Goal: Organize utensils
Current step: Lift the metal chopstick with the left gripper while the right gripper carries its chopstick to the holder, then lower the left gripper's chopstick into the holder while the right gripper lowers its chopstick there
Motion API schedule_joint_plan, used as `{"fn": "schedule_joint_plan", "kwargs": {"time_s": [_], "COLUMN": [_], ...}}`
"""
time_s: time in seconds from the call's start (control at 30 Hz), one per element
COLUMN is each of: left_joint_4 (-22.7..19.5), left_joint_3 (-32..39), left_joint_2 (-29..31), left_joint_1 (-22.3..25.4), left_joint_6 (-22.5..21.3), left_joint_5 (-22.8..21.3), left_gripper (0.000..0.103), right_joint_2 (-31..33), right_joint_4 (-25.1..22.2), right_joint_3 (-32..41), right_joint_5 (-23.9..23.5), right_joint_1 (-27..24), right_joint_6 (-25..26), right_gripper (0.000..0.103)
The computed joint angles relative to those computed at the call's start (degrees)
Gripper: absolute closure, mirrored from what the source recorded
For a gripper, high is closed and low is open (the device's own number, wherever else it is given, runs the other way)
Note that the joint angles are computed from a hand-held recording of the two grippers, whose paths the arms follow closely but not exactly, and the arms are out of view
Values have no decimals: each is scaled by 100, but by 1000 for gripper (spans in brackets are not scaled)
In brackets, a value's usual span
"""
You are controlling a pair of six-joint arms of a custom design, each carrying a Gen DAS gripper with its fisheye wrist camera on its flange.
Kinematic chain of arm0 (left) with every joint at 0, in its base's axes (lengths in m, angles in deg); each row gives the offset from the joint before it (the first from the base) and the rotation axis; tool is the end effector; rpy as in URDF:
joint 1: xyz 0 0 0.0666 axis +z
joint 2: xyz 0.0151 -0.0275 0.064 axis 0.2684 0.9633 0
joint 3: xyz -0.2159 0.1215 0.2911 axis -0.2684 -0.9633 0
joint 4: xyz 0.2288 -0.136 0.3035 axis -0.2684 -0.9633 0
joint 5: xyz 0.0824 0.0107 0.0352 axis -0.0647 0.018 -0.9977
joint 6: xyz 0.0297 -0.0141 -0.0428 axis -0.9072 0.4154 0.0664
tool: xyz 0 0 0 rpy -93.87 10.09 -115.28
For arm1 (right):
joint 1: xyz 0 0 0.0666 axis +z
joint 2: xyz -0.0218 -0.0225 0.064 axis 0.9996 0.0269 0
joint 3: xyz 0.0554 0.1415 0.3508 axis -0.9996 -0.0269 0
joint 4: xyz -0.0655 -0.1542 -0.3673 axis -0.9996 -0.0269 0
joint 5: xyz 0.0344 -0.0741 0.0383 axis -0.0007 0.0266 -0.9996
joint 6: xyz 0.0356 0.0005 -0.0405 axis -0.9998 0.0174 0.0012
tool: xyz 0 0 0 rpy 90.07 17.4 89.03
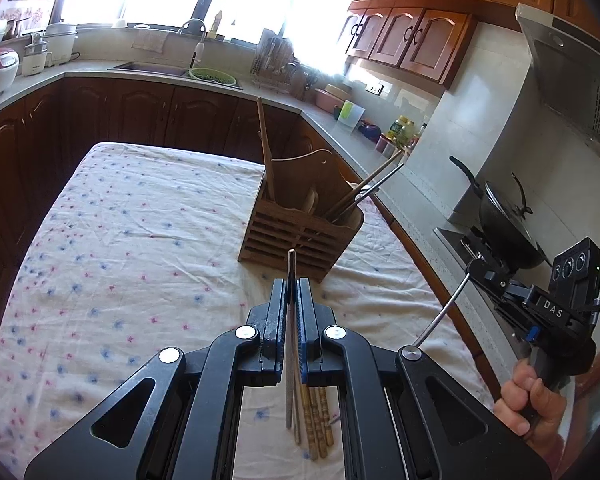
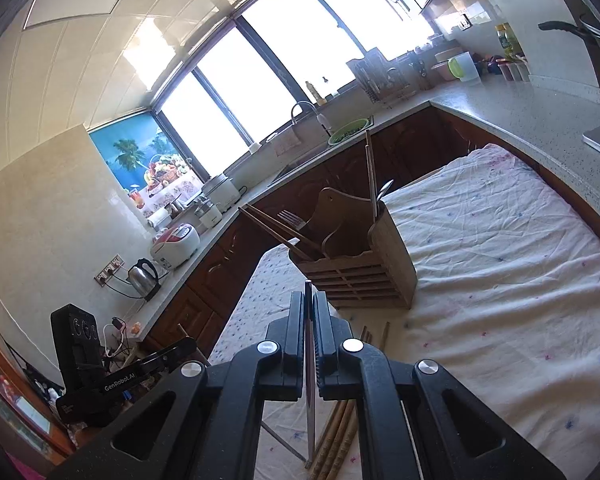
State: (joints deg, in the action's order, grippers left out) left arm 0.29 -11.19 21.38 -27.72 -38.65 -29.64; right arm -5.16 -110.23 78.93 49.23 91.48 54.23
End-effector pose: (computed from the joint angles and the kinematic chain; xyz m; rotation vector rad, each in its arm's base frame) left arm 0.2779 -0.2453 0.5433 -0.1511 2.1846 -0.4456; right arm 0.3206 0.0386 0.5337 -0.1768 2.0504 0.8978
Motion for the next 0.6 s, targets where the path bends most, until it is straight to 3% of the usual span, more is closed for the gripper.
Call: {"fn": "schedule_joint_plan", "kwargs": {"time_s": [0.33,0.6], "left_joint_4": [56,153], "left_joint_3": [230,562], "left_joint_2": [131,343], "left_joint_1": [66,166], "left_joint_6": [-204,-503], "left_joint_5": [-92,-125], "left_gripper": [99,99], "right_joint_2": [34,161], "right_joint_4": [144,353], "right_joint_3": [93,313], "right_joint_5": [56,407], "right_joint_1": [-68,-10], "right_joint_6": [-70,-39], "right_gripper": [99,99]}}
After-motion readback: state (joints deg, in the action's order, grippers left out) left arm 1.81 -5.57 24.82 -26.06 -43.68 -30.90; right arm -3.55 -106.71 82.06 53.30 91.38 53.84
